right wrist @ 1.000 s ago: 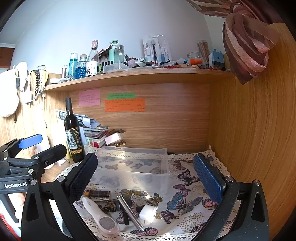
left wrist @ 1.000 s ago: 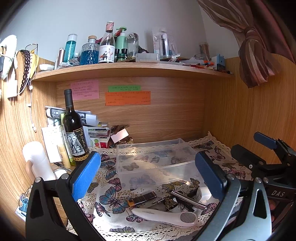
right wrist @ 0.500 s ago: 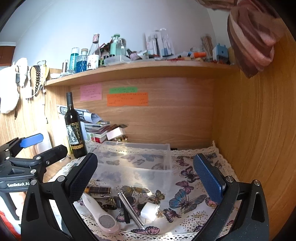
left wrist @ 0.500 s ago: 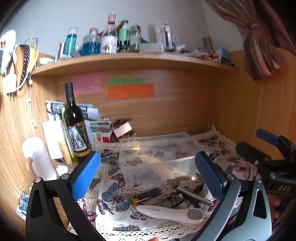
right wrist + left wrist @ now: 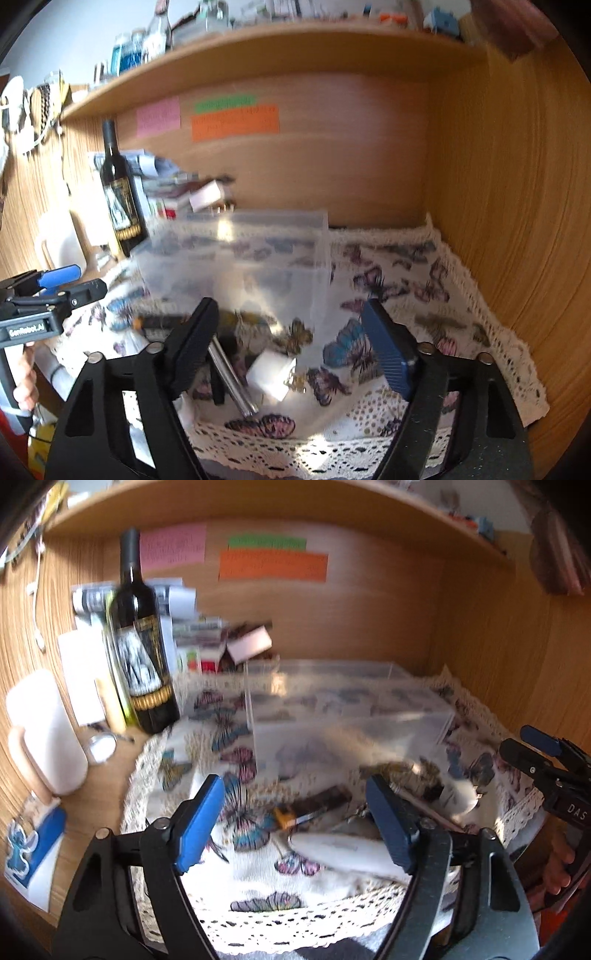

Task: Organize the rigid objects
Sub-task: 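Grasp the white massager with the left tool while the right tool grasps the white plug adapter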

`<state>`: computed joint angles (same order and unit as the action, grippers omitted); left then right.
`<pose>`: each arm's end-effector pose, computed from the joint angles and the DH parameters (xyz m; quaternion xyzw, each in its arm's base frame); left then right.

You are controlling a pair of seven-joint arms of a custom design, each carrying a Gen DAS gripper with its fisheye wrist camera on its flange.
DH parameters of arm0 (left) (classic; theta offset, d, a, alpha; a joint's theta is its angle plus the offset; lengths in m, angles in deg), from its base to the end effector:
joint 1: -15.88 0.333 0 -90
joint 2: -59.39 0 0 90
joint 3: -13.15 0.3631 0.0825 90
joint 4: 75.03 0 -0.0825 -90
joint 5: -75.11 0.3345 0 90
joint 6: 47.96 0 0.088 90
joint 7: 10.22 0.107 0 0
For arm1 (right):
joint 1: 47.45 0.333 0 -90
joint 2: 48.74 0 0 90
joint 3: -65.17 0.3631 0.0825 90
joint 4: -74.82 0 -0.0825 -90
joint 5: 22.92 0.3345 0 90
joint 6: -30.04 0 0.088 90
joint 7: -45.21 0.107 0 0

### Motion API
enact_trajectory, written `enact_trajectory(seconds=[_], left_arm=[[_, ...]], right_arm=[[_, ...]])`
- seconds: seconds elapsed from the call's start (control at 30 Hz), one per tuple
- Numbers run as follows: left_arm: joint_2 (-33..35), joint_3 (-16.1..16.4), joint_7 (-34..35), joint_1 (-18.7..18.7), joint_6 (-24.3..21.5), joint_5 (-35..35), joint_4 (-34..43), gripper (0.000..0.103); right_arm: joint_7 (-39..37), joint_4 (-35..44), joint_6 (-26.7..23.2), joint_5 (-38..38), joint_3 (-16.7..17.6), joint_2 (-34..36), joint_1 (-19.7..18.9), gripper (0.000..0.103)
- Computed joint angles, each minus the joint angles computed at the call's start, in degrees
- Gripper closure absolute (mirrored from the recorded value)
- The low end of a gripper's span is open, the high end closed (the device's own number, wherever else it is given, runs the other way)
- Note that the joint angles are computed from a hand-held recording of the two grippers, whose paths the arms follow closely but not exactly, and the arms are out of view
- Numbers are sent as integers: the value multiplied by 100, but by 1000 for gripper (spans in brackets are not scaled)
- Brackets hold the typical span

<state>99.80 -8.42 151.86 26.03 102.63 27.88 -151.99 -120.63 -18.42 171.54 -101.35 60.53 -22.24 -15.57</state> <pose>0.7583 -0.0413 0.4466 -0.3849 0.7977 -0.4384 0.1531 0.6055 0.3259 0.4593 -0.4998 0.6978 -0.4114 0.3066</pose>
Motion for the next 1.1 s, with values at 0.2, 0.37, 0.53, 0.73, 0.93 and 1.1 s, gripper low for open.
enact_trajectory(seconds=[0.2,0.37,0.53,0.73,0.93,1.1], left_arm=[[-48,233,-535,-183,-359,386,-184,25],[-193,222,-718,-329,-308,451,-527,25],[-412,70,-379,-418,52,288,-1045,17],[-544,-91,234,-484,893,127,-1599,10],[-449,-9,245,-327,946,134,-1492,8],[-251,422,-435,-423,1013,636,-1203,8]], right_arm=[[-412,-59,285,483,36,96,-136,31],[-566,-176,540,766,-6,114,-203,34],[-529,-357,637,835,-64,53,-185,34],[-511,-430,822,901,-60,54,-260,34],[-835,-213,1052,1152,-76,256,-289,34],[-1206,15,1204,1536,-144,467,-280,34]])
